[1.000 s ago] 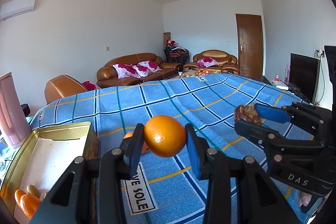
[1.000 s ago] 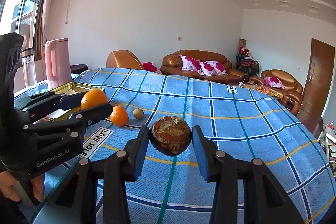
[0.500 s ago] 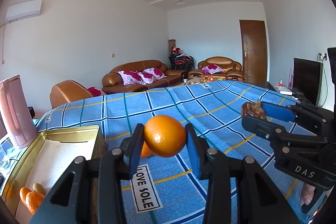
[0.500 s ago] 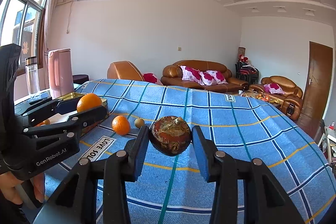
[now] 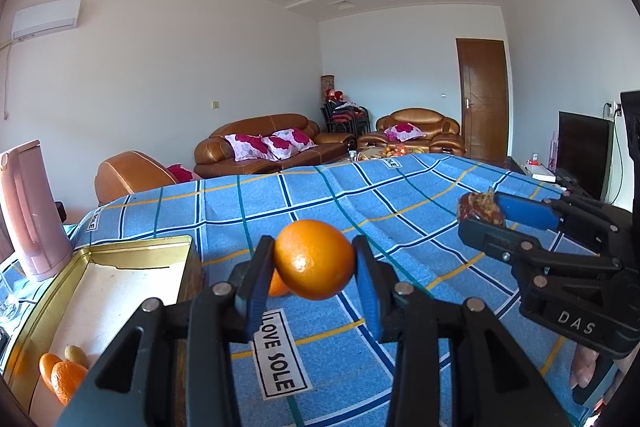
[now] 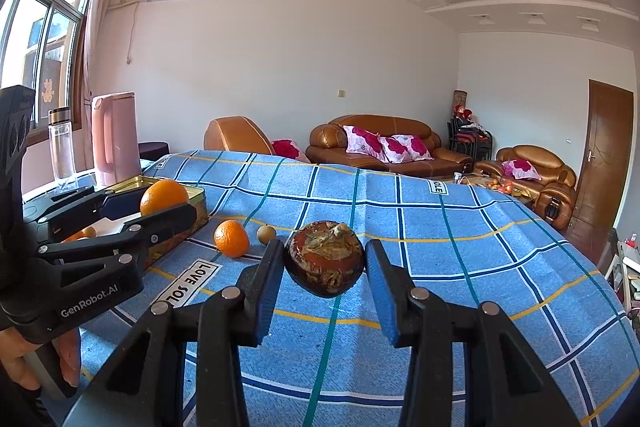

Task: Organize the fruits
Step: 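Carry the orange with left tool while right tool carries the brown fruit toward the gold tray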

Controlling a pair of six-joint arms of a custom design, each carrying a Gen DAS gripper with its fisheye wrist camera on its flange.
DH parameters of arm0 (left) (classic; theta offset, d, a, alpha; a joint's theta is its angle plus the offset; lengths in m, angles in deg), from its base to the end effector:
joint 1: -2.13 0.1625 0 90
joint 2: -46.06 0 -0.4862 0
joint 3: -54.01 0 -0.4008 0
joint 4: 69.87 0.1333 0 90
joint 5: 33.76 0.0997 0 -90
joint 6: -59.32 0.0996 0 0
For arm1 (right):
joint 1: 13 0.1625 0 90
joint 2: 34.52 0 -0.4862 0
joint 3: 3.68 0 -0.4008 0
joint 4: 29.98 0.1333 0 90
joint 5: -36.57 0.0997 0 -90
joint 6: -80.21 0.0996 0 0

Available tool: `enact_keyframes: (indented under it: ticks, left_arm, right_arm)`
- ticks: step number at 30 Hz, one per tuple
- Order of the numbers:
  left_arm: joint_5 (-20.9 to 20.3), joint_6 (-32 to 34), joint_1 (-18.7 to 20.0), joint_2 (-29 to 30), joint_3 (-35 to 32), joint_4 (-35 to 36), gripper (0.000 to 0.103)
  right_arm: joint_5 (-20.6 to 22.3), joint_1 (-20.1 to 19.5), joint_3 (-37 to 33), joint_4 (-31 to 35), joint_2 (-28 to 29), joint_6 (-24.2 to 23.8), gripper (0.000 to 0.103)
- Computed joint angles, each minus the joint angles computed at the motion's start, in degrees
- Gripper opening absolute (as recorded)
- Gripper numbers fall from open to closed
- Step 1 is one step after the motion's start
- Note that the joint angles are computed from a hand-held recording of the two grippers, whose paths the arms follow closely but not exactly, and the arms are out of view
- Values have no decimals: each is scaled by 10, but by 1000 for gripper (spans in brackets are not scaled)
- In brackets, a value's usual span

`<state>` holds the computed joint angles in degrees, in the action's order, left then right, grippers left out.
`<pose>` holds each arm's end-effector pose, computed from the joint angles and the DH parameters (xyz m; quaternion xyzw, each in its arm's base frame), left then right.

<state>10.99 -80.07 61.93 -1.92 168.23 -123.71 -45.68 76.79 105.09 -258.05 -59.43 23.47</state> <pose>-0.0923 -0.5642 0.0444 0.2203 0.7260 -0.5488 0.3510 0.1444 -0.6227 -0.0081 0.4477 -0.7677 0.4283 0.1639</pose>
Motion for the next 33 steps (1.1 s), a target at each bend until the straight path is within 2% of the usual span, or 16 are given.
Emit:
enact_keyframes:
  ticks: [24,33]
  left_arm:
    - [-3,-18,4,-15,13,1,41]
    - [-6,-22,9,-24,18,2,41]
  right_arm:
    - [3,18,3,6,16,-15,44]
    - [7,25,-3,21,23,-6,44]
